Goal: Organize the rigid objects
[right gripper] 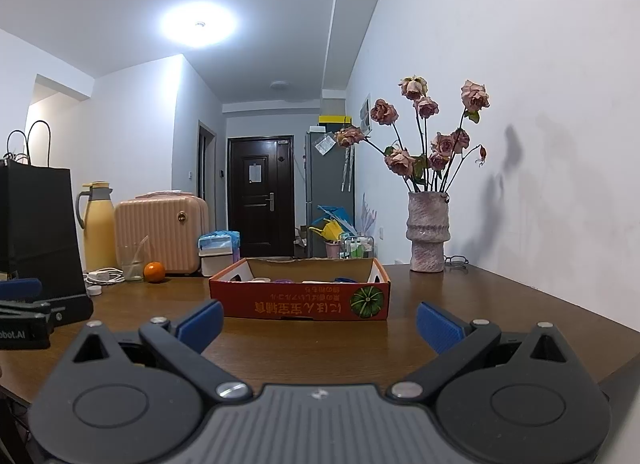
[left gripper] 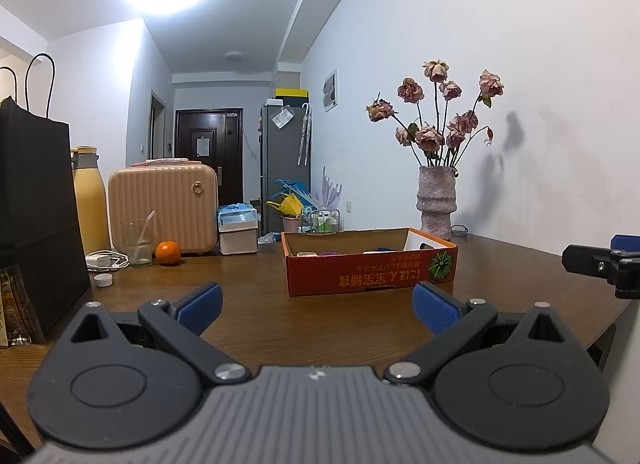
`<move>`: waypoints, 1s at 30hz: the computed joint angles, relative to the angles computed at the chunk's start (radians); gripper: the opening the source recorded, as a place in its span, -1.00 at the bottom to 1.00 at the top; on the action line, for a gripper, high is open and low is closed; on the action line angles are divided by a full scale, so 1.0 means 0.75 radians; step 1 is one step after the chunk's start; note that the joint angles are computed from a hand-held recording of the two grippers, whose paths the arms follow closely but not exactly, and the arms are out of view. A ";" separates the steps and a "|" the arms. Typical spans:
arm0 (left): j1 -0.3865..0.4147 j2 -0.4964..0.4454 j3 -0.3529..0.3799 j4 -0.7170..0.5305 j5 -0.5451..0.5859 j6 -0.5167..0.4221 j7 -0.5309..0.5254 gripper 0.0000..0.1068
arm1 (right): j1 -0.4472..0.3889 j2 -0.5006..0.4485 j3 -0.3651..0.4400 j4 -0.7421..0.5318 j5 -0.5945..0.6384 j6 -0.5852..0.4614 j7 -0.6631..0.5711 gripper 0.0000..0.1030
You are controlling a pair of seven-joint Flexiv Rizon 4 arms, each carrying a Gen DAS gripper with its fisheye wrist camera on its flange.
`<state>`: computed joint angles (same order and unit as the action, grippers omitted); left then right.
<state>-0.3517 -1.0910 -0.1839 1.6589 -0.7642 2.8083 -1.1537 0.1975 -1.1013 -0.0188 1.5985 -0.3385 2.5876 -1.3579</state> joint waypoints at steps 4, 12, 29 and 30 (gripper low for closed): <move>0.003 0.002 0.001 0.003 0.007 -0.004 -0.005 0.93 | 0.001 0.002 0.001 0.001 0.002 -0.005 -0.001 1.00; 0.003 0.006 0.002 0.001 0.006 -0.034 -0.013 0.93 | 0.002 0.014 0.000 0.014 0.015 -0.013 -0.013 1.00; -0.005 -0.001 0.006 -0.007 -0.006 -0.014 -0.012 0.93 | 0.008 0.014 0.002 0.018 0.047 -0.014 -0.038 1.00; -0.005 -0.001 0.006 -0.003 0.000 -0.012 -0.014 0.93 | 0.006 0.013 0.003 0.017 0.047 -0.016 -0.034 1.00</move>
<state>-0.3553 -1.0917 -0.1796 1.6564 -0.7643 2.7990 -1.1644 0.2022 -1.0914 -0.0166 1.6114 -0.3029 2.5756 -1.3832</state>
